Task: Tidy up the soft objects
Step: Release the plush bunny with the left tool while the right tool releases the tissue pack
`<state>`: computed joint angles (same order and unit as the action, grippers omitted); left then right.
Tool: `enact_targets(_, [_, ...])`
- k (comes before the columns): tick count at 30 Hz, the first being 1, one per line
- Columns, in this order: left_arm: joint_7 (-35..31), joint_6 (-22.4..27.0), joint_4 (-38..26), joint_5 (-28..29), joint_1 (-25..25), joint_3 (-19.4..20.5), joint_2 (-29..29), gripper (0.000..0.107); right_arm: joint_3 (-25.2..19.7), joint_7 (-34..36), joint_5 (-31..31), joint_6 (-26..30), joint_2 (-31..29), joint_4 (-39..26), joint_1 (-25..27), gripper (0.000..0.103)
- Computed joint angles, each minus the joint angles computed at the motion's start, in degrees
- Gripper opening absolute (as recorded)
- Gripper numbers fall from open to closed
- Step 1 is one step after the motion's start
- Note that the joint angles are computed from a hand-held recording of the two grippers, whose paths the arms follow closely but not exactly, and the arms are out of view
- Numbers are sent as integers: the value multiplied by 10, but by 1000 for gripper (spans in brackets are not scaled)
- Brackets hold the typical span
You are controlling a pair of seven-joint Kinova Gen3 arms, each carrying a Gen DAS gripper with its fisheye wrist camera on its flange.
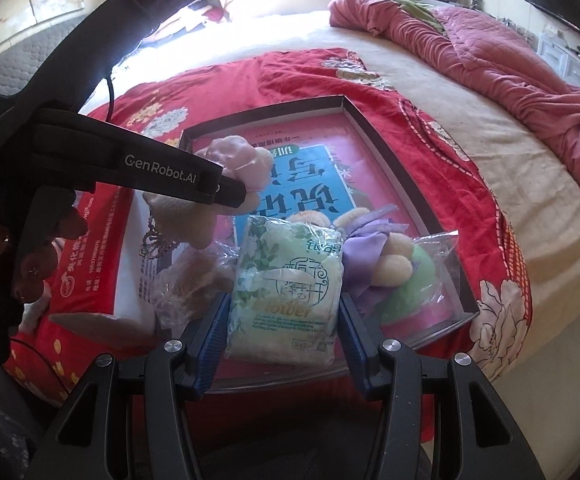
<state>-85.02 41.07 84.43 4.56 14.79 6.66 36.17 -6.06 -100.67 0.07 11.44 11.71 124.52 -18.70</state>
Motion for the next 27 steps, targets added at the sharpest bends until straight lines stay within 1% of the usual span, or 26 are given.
enact_targets(8, [1, 3, -12, -7, 9, -4, 9, 41, -4, 7, -10, 18, 24, -17, 7, 54])
enact_targets(13, [1, 6, -19, -11, 14, -3, 16, 42, -18, 24, -28, 26, 33, -23, 26, 54])
enact_targets(25, [-7, 33, -44, -7, 14, 1, 37, 42, -18, 31, -43, 28, 36, -25, 29, 55])
enact_targets(27, [-8, 36, -45, -7, 15, 2, 38, 43, -12, 26, -40, 28, 34, -24, 23, 56])
